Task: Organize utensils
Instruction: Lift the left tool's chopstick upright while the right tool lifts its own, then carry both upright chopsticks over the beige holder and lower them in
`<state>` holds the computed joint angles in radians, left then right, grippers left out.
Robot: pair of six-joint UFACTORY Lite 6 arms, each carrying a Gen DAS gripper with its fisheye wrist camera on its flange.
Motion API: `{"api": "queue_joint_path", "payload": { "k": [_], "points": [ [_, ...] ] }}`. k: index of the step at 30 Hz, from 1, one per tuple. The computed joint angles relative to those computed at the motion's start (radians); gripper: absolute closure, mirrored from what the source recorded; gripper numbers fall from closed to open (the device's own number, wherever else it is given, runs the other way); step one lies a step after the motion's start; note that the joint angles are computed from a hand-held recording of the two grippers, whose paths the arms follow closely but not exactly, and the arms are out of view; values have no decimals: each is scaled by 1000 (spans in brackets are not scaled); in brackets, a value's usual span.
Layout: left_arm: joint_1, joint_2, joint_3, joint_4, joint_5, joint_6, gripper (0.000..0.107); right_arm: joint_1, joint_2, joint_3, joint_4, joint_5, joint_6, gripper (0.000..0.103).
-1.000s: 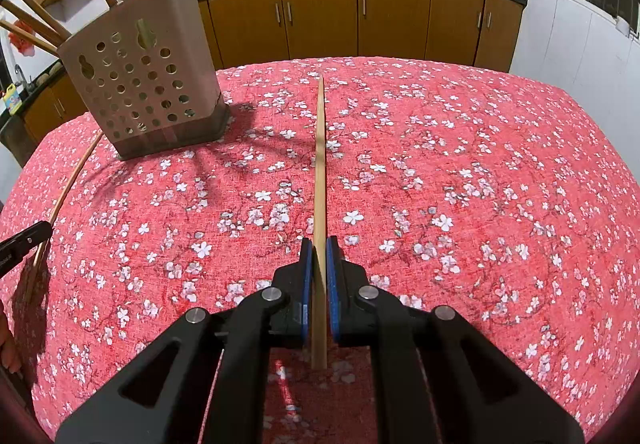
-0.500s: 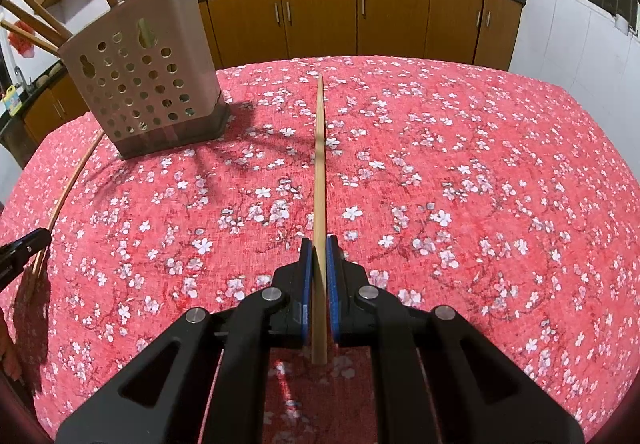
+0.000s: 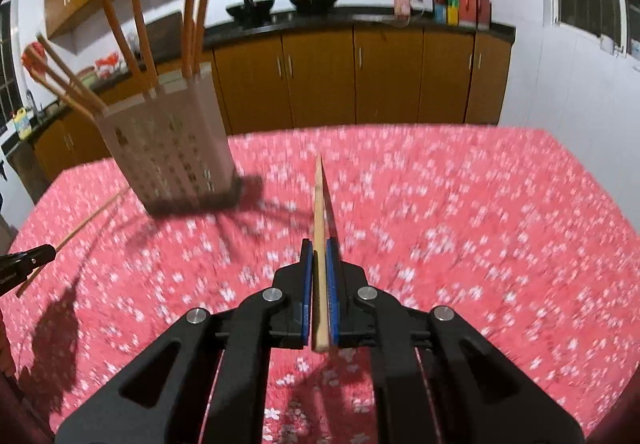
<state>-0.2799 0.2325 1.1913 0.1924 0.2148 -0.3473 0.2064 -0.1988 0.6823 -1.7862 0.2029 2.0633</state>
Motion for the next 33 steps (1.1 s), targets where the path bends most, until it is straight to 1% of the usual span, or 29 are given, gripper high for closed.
{"api": "queue_joint_path", "payload": {
  "k": [4, 8, 13, 15, 22, 24, 26, 27, 29, 33],
  "points": [
    [-1, -58, 14, -16, 14, 20, 99, 7, -64, 15, 49, 17, -58, 95],
    [-8, -117, 23, 2, 9, 3, 99, 11, -119, 25, 41, 28, -56, 95],
    [-21, -173, 37, 32, 5, -33, 99, 15, -159, 24, -2, 36, -7, 95],
    [-19, -181, 46, 7, 6, -8, 99, 19, -168, 25, -10, 44, 5, 95],
    [-34, -184, 72, 19, 9, -23, 99, 25, -178, 30, -34, 49, 41, 95],
    [-29, -188, 73, -28, 8, 23, 99, 21, -188, 29, -46, 40, 53, 95],
    [-18, -201, 72, -165, 11, 160, 99, 22, -199, 40, -42, 26, 49, 95],
    [-21, -204, 81, -197, 16, 192, 99, 21, -205, 47, -42, 16, 46, 95],
    [-32, -214, 104, -226, 26, 229, 99, 34, -218, 68, -12, 4, 14, 96],
    [-56, -226, 177, -311, 52, 325, 99, 59, -258, 146, 83, -53, -87, 96]
  ]
}}
